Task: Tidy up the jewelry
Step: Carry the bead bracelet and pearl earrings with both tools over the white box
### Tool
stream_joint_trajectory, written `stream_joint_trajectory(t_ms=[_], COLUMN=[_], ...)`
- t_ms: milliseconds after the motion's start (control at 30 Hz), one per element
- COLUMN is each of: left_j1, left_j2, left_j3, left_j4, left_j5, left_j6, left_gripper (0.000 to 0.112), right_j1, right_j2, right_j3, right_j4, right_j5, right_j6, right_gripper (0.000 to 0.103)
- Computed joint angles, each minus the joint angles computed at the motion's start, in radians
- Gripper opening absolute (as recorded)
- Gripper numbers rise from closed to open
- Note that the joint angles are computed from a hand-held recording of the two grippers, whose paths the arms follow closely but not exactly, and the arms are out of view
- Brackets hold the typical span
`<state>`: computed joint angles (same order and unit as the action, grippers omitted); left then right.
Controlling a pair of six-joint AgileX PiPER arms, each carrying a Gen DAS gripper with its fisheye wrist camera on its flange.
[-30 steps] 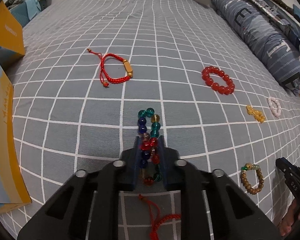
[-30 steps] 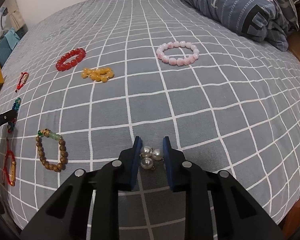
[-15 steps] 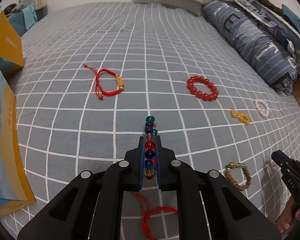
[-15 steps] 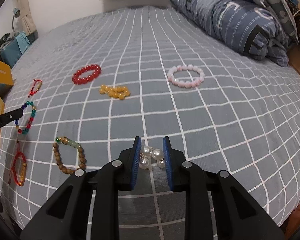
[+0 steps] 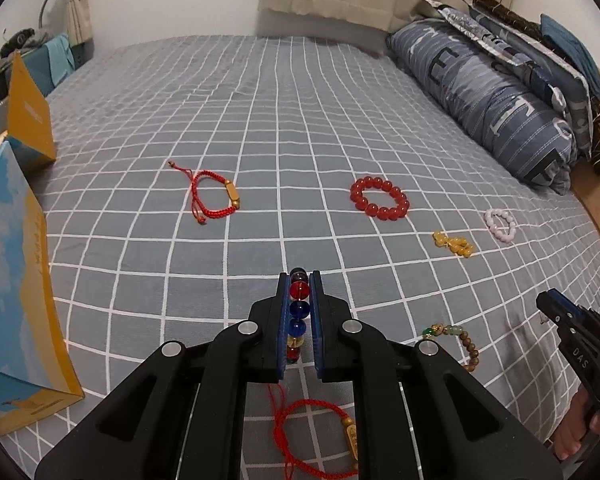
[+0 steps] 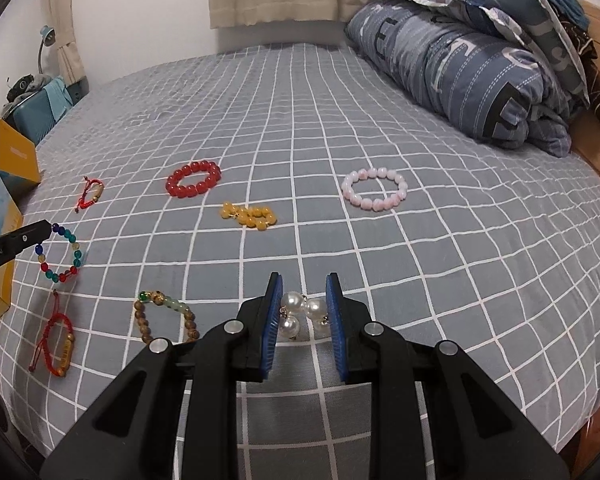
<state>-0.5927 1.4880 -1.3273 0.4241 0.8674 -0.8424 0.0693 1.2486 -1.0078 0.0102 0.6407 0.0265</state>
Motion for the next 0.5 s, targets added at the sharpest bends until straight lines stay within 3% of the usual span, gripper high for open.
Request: stream_joint_trajectory(t_ms=[500], left_j1=[-0.095], left_j2=[-0.067], left_j3=[-0.034], left_j4=[0.090], left_j5=[0.116], left_j6=[-0.075], left_gripper=[0.009], right_j1=[0.039], right_j2=[-0.078], right_j3=[-0.009], right_j4=[-0.052], right_j5=[0.054], right_j6=[0.057], right_gripper=[0.022])
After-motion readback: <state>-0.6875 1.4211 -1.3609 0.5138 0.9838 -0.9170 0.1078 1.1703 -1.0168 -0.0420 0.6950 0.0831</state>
